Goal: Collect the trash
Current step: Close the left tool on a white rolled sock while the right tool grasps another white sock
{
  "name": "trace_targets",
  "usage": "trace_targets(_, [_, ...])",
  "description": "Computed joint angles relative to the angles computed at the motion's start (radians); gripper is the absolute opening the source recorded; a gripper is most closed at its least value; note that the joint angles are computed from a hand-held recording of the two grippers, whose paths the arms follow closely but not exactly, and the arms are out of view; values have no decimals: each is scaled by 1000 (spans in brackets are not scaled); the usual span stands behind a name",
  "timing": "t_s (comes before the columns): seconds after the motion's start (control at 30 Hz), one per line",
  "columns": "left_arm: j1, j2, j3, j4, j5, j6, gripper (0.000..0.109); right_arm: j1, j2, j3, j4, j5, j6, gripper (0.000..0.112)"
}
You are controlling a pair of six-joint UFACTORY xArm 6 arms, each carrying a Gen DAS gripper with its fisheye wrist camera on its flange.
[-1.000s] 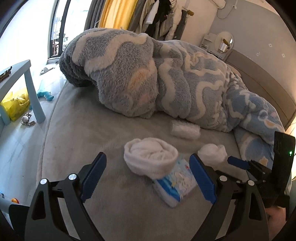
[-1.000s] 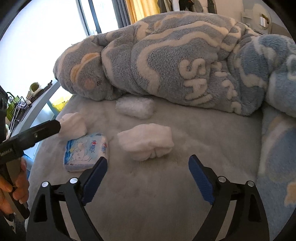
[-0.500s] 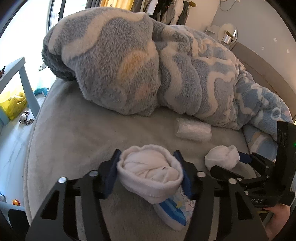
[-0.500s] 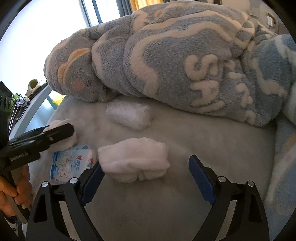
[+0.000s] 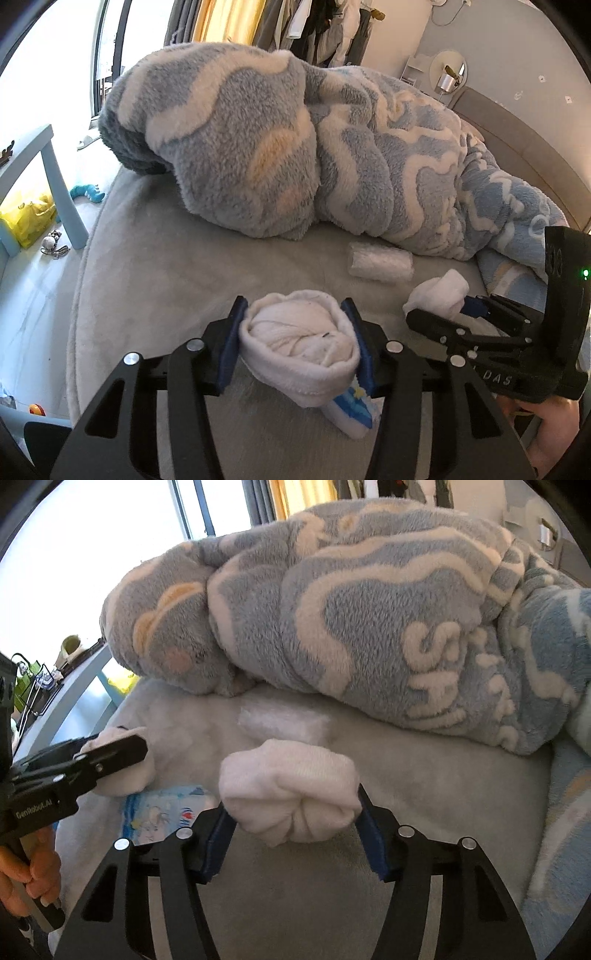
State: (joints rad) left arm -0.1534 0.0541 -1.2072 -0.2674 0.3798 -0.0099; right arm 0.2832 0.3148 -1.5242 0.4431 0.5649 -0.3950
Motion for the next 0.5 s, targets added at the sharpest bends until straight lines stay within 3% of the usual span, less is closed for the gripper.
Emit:
trace_targets(0.37, [7, -152, 120, -14, 17, 36, 54, 55, -122, 119, -85, -59, 116, 62])
trace_targets(0.5, [11, -217, 170, -8, 22, 46, 54, 53, -187, 191, -69, -69, 97, 62])
